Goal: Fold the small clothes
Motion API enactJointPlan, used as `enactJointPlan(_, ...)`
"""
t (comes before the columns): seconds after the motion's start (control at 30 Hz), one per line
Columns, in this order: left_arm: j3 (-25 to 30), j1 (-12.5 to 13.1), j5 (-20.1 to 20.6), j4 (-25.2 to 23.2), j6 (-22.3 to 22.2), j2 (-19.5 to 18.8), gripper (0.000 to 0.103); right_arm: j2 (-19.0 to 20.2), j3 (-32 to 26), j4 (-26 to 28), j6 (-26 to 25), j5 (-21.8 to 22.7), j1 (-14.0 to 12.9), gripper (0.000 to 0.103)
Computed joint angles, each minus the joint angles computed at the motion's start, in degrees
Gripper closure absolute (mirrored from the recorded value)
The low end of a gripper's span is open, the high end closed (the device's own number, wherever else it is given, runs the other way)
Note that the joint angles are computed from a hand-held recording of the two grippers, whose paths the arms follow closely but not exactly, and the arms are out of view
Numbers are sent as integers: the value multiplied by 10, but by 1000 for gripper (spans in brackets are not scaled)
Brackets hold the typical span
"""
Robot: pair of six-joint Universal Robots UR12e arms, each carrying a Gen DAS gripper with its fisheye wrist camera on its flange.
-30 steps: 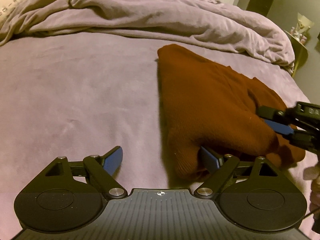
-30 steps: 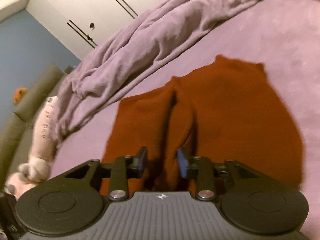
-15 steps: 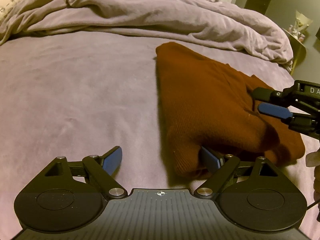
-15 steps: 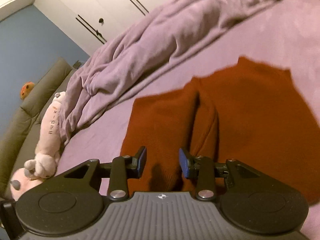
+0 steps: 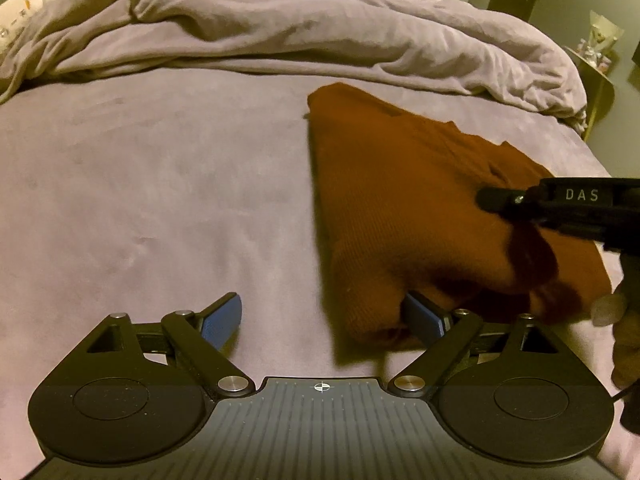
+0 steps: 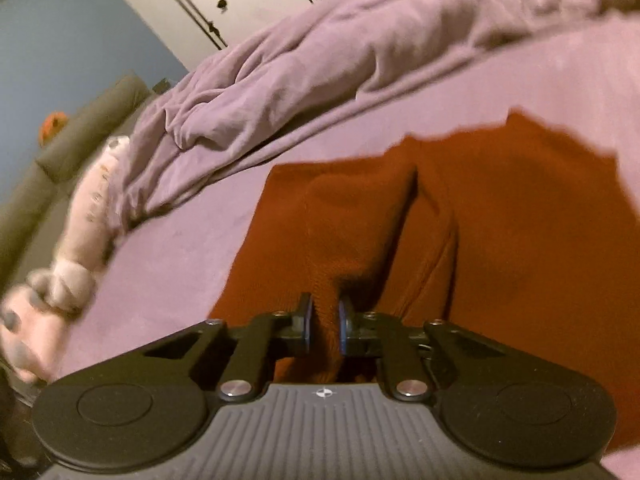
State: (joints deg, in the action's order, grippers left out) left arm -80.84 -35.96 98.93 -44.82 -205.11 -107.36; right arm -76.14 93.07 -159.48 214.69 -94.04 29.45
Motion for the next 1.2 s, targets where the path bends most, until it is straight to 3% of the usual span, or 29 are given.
enactJointPlan(0.07,-2,-2,1,7,12,5,11,-6,0,5,-35,-37,7,94)
enactJointPlan(0.2,-2,-3,-1,24,35,7,8,-17,7,39,-45,-75,6,94)
enactJointPlan(0.27,1,0,-5,20,24,3,8,-14,8,67,-38,-69,3,93)
enactJointPlan(0.37,2,6,-31,5,-3,8,10,-8,7,68,-52,-79,5,92)
enactJointPlan(0.5,-6,6,-22,15,4,18,9,-13,6,70,-57,-75,2,88)
enactJointPlan(0.6,3,4,2,8,-6,7,9,-15,13,63,-46,-62,-2,85)
enactJointPlan(0.7,9,7,-4,7,-19,-5,9,-18,18,56,-27,-57,-3,81)
enactJointPlan(0.83,6,9,-10,17,-9,-5,9,-33,34,24,-7,-62,-7,55)
enactJointPlan(0.87,6,9,-11,18,-10,-6,9,-36,38,18,-3,-64,-10,53)
enactJointPlan(0.93,6,10,-15,17,-18,-6,9,-38,41,23,20,-52,-20,52)
enactJointPlan(1.03,4,10,-19,16,-25,-6,9,-34,45,23,48,12,-38,52)
enactJointPlan(1.2,8,9,-20,12,-13,-8,9,-20,42,-9,80,64,-49,52)
